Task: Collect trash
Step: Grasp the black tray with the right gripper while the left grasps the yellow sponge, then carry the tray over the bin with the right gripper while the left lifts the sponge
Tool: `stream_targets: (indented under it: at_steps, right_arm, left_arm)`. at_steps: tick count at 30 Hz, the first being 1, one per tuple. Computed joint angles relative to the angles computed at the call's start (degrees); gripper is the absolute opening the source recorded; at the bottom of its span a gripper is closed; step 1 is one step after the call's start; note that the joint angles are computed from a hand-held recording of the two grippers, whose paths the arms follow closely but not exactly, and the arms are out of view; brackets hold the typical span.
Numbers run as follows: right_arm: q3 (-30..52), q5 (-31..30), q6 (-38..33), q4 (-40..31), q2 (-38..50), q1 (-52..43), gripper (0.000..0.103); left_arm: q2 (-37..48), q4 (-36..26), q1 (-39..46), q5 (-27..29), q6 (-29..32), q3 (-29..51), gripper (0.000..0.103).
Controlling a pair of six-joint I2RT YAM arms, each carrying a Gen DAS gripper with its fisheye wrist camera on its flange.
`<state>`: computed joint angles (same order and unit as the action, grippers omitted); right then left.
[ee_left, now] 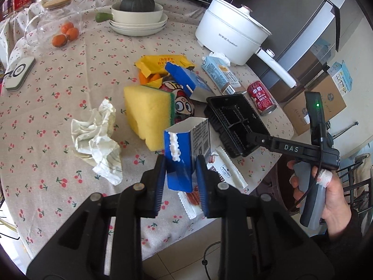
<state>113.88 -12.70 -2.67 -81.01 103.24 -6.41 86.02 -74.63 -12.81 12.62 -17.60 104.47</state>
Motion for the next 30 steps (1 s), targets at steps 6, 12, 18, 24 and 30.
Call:
stream_targets:
  at_steps: [6, 12, 18, 24, 30]
  right_arm:
    - [-3.14, 6.36, 0.51, 4.09, -0.54, 4.37, 0.088]
    - [-3.95, 8.78, -0.61, 5.64, -1.83, 5.98, 0.063]
    - [-3.83, 6.20, -2.86, 4.43, -4.73, 4.24, 0.062]
    - [-1.38, 2.16, -5.58, 2.06, -7.55, 0.21, 0.062]
    - [1.42, -1.81, -9.14, -2.27, -9.38, -6.28, 0.062]
  left_arm:
    - [-0.85, -0.76, 2.12, -0.04, -0.44, 0.06, 0.027]
    - [-1.99, -1.10, 2.53, -1.34, -0.39, -0.43, 0.027]
    - [-3.27, -1.53, 4.05, -0.81, -0.74, -0.41, 0.026]
    - [-3.71, -1.60, 4.07, -0.71, -1.07, 0.34, 0.025]
    - [-3.21, -1.52, 1.97, -1.66, -1.54, 1.97, 0.025]
